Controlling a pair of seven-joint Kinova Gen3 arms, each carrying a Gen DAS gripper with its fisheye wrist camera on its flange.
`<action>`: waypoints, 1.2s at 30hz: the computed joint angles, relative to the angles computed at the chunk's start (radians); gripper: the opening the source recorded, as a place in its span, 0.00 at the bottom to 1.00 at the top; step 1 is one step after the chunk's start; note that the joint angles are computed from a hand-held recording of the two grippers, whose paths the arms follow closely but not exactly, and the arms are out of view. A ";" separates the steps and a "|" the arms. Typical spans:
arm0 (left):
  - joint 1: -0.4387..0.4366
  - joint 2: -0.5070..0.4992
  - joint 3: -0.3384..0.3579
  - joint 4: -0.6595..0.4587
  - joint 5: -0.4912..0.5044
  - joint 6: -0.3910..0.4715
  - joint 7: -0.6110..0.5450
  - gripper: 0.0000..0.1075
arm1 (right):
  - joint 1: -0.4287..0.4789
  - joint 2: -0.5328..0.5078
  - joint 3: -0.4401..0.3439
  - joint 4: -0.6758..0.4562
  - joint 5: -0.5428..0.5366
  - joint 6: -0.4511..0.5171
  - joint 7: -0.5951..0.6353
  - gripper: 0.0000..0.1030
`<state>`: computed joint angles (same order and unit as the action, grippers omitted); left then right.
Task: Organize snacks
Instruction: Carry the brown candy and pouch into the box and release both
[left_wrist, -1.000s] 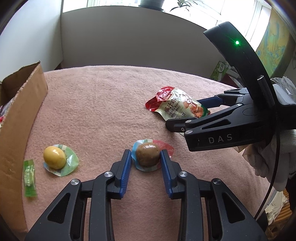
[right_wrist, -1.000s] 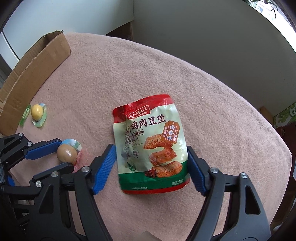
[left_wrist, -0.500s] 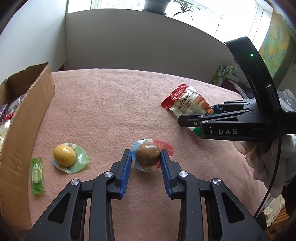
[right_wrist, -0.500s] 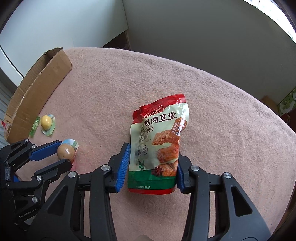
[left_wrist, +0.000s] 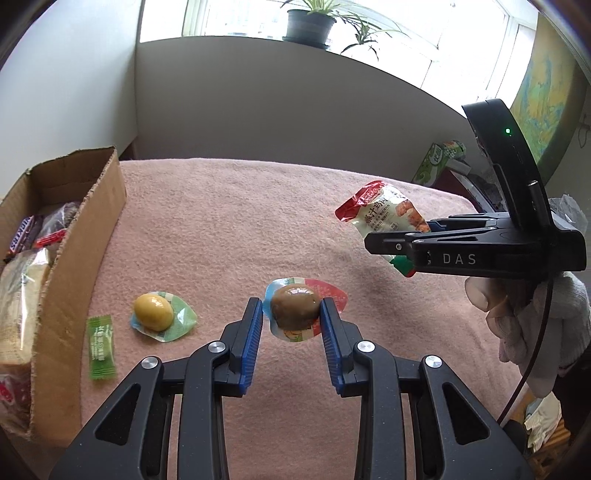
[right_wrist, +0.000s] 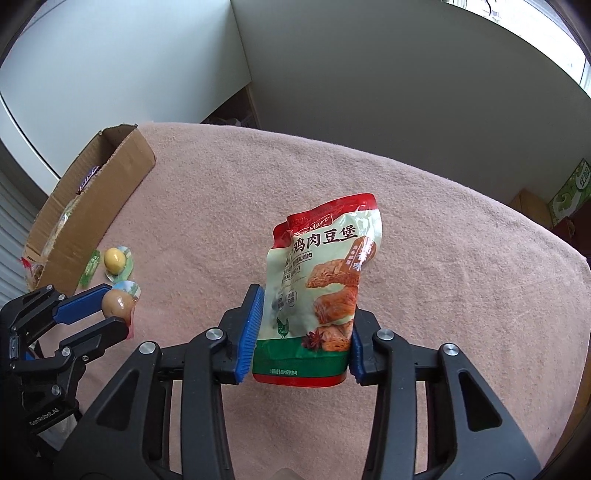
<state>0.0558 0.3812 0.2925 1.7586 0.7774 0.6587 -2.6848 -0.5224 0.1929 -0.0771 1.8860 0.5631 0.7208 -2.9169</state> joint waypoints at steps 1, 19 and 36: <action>-0.017 -0.004 0.005 0.007 0.013 0.004 -0.021 0.28 | -0.006 -0.005 -0.001 -0.005 0.005 0.009 -0.005 0.40; -0.138 -0.082 -0.097 0.023 0.179 0.118 -0.178 0.28 | -0.086 0.056 -0.024 -0.250 0.048 0.114 0.044 0.40; -0.230 -0.020 -0.137 -0.083 0.148 0.061 -0.150 0.28 | -0.105 0.281 0.047 -0.610 -0.139 0.106 0.312 0.41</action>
